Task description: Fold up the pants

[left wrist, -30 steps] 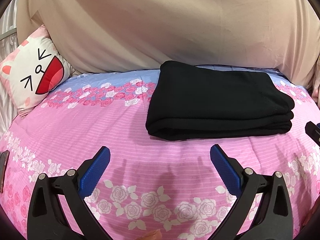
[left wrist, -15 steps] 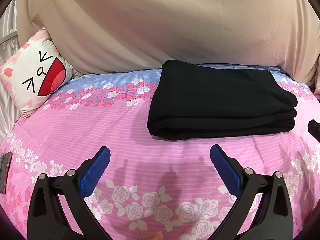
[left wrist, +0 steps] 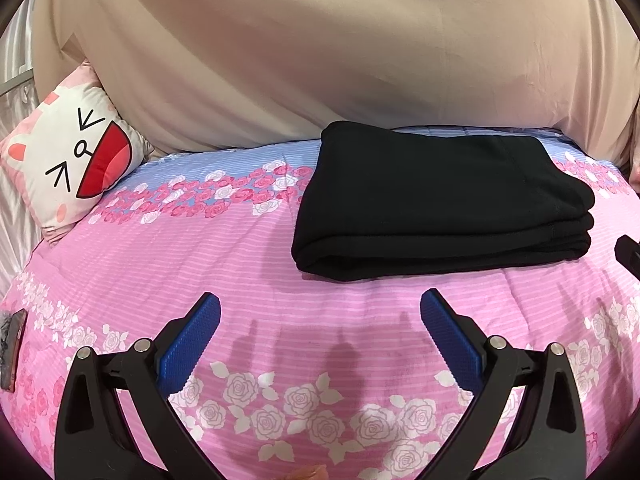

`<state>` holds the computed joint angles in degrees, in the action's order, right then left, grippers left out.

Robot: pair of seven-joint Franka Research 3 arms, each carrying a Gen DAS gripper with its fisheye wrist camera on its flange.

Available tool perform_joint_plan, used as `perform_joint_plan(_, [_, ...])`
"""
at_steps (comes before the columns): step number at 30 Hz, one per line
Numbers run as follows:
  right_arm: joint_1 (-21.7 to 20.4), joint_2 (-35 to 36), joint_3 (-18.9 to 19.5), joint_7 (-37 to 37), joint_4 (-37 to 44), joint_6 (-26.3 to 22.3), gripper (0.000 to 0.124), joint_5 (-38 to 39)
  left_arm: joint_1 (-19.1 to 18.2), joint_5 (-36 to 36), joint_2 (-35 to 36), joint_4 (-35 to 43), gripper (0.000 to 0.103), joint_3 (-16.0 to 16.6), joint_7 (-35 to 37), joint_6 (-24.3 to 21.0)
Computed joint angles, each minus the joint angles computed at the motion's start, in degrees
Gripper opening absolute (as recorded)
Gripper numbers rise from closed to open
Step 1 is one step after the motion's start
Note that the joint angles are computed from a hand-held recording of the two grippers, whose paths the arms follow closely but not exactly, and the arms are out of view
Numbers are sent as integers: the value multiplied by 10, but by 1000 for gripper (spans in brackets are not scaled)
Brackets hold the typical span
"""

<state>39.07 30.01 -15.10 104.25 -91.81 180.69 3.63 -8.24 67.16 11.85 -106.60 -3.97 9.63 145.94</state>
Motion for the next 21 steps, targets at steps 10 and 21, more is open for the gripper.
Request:
perform_joint_plan(10, [-2, 0, 3, -2, -1, -1, 85, 0, 5, 45, -11, -17, 98, 9, -69, 32])
perform_joint_plan(21, [-10, 1, 11, -7, 3, -3, 85, 2, -1, 25, 5, 2, 98, 1, -11, 17])
